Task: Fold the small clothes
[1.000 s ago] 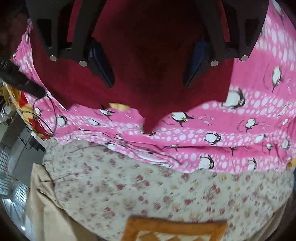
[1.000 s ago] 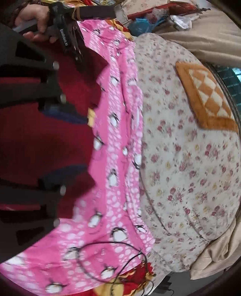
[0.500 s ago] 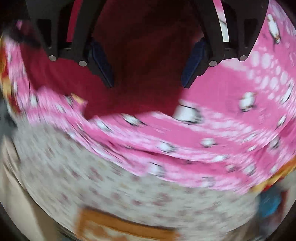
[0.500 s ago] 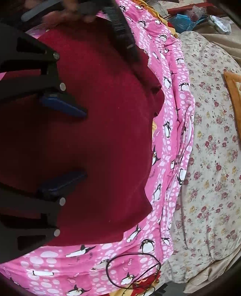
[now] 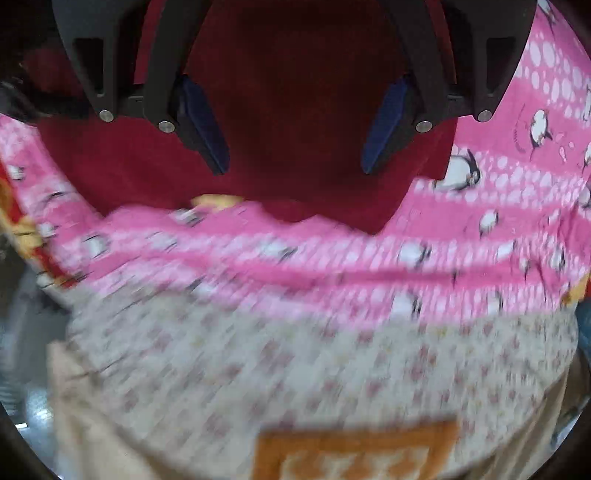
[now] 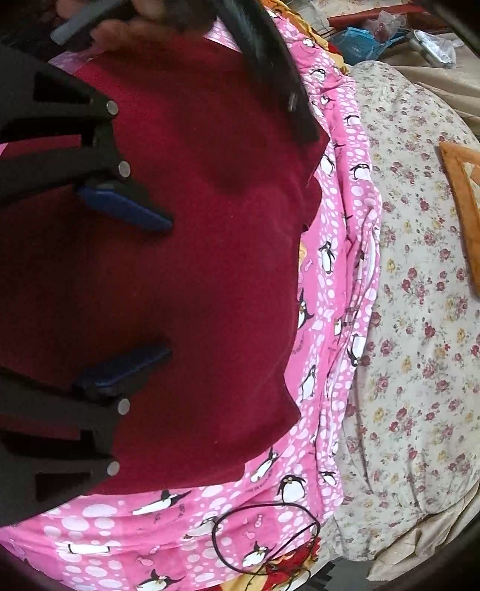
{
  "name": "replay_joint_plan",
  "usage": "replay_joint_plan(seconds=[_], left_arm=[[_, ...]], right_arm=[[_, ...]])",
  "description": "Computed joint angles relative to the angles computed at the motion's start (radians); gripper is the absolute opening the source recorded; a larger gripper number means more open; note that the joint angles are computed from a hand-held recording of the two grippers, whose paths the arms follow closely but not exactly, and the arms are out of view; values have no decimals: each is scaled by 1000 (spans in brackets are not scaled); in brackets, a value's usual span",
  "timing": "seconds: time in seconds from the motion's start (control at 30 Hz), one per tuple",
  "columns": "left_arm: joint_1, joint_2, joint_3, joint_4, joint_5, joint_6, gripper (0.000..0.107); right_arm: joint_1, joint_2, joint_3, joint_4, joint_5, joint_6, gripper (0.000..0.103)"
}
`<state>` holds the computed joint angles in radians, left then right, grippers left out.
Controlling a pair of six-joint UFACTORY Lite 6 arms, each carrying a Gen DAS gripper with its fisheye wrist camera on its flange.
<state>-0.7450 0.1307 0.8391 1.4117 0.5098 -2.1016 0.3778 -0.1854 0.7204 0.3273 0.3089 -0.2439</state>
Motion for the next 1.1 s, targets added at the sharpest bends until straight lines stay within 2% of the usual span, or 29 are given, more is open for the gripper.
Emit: replay_joint_plan(seconds=[0.07, 0.13, 0.2, 0.3, 0.33, 0.4, 0.47, 0.53, 0.57, 0.7, 0.8, 0.87, 0.93, 1.03, 1.1], left_arm=[[153, 23, -8, -93, -185, 84, 61], [198, -54, -64, -26, -244, 11, 59], [150, -79, -87, 75, -180, -168, 59], [87, -125, -128, 251, -105, -382, 59], [85, -111, -109, 264, -104, -386, 59], [81, -33, -45, 174, -99, -288, 59], [103, 18, -39, 144, -159, -201, 60], [96, 32, -14, 136, -135, -168, 62], [91, 43, -7, 136, -128, -164, 64], [94, 47, -7, 150, -137, -163, 69], [94, 33, -17, 157, -139, -169, 69], [98, 25, -24, 182, -147, -195, 69], [92, 6, -47, 229, -141, -251, 69], [92, -63, -91, 286, -164, -319, 68], [52, -199, -178, 283, -155, -355, 67]], right_arm=[[-12, 7, 12, 35, 22, -36, 70], [-15, 22, 43, 16, 58, -36, 70], [-48, 12, 70, 84, 87, -83, 68], [-107, -42, 81, 244, 6, -179, 69], [-115, -19, 111, 252, -27, -175, 69], [-127, 125, 239, 261, -21, -182, 69], [-118, 315, 380, 104, 9, -47, 69], [-116, 498, 507, -7, 85, 35, 69], [-116, 537, 519, 0, 75, 13, 71], [-96, 480, 481, -67, 44, 71, 71], [-134, 326, 360, 136, -3, -88, 69], [-165, 215, 276, 194, -3, -132, 69], [-192, 142, 207, 84, 19, -24, 71], [-183, 203, 203, -139, 81, 177, 75], [-132, 187, 205, -322, 59, 341, 76]])
